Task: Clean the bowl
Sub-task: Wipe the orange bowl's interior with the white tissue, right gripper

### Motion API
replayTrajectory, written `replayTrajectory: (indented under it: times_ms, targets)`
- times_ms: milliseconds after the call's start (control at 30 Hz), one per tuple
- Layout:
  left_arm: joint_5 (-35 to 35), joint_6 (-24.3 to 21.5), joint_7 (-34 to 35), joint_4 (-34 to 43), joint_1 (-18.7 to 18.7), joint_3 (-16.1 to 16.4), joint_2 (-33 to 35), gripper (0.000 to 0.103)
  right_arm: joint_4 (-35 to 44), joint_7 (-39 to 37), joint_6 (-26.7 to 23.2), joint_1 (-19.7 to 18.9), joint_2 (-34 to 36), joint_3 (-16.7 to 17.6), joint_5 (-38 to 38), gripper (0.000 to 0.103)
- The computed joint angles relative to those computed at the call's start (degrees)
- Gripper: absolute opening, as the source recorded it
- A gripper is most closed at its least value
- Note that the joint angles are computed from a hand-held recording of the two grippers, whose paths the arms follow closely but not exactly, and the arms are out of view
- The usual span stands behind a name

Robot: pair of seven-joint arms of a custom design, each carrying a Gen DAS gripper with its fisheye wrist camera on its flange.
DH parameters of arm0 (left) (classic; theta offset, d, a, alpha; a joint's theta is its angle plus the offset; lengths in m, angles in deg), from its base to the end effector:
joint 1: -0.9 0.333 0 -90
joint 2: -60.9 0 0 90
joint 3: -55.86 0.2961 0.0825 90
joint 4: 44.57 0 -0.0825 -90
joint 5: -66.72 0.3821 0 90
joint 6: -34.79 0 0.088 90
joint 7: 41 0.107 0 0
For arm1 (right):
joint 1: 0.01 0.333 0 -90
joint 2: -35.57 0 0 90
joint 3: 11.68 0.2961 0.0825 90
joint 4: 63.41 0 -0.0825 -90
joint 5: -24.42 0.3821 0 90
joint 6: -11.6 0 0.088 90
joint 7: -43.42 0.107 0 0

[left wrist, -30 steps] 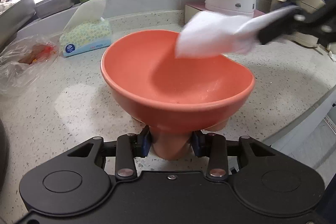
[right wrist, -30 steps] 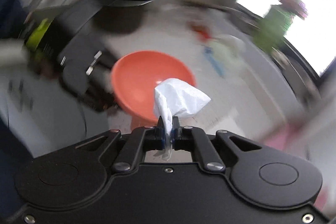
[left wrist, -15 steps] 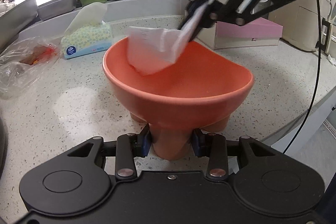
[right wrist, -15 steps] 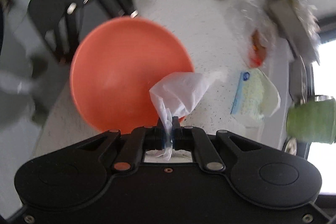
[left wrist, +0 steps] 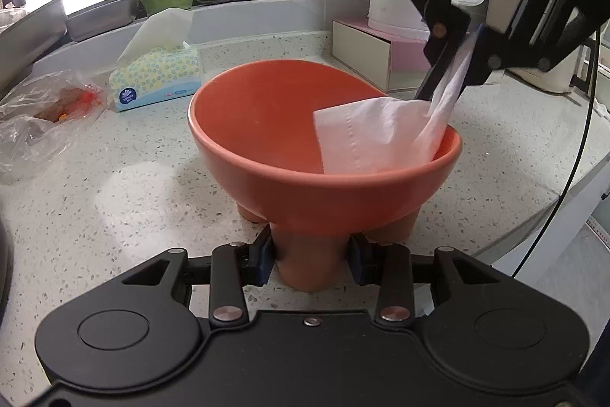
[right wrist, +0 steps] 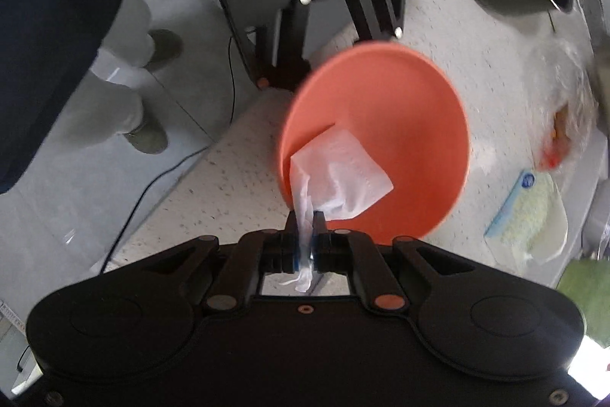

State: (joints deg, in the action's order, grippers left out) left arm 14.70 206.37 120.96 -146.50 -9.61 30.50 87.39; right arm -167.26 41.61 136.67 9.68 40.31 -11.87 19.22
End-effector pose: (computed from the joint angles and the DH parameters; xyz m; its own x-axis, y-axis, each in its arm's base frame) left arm 0.5985 -0.3201 0.3640 -0.7832 -0.6218 -0.0065 -0.3830 0.4907 -0.7826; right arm 0.6021 0.0974 0.5002 0.9299 0.2404 0.2786 0.2224 -0.9703 0.0950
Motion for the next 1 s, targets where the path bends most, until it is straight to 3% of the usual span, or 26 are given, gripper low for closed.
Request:
replayTrajectory:
  times_ms: [167, 367, 533, 700, 1000]
  targets:
    - [0.55, 0.00, -0.85, -0.05, -0.28, 0.30, -0.09, 0.038, 4.54, -0.99, -2.22, 0.93, 1.90, 1.05, 5.28, 0.007]
    - [1.26, 0.16, -1.68, -0.51, -0.52, 0.53, -0.47, 0.038, 7.77, -0.25, 2.32, 2.40, 5.47, 1.53, 9.31, 0.007]
    - [1.24, 0.34, -1.61, -0.76, -0.36, 0.32, -0.60, 0.038, 10.31, 4.82, 10.24, 3.28, 9.46, 0.20, 7.88, 0.007]
    - [1.43, 0.01, -1.36, -0.98, -0.28, 0.27, -0.83, 0.038, 13.79, 7.88, 8.73, 3.08, 11.52, -1.47, 4.41, 0.007]
    - [1.67, -0.73, -1.04, -0.59, -0.35, 0.59, -0.66, 0.038, 12.70, 10.44, 7.04, 2.15, 10.70, -2.56, 0.39, 0.007]
